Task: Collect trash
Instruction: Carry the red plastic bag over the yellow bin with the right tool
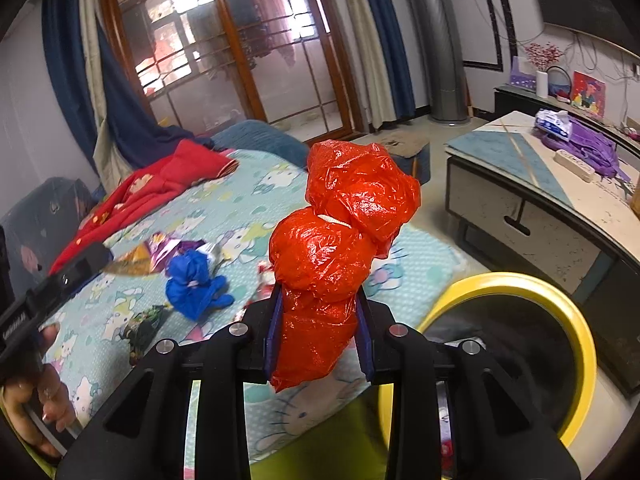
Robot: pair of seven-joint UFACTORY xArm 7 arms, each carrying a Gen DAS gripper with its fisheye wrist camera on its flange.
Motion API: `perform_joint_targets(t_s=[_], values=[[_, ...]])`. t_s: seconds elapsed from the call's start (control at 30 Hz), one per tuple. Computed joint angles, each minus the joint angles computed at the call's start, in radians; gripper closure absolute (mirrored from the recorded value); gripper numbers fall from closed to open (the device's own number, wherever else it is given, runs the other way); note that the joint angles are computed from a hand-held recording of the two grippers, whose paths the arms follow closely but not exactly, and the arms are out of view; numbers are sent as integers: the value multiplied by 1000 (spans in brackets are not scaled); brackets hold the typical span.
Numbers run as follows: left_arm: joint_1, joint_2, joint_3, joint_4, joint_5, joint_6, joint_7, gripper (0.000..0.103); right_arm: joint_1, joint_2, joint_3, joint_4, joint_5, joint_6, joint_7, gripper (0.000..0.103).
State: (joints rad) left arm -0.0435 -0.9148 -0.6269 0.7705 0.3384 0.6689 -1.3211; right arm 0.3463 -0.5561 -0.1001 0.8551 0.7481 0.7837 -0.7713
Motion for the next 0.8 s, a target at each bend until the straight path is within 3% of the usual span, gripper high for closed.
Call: perform_joint_targets(t_s=[0.37, 0.8], values=[[4, 79, -29, 33, 22, -45, 9, 85, -80, 49, -53, 31, -22, 9, -18, 74], [2, 230, -70, 104, 93, -96, 10, 85, -157, 81, -65, 39, -36, 32, -39, 74]])
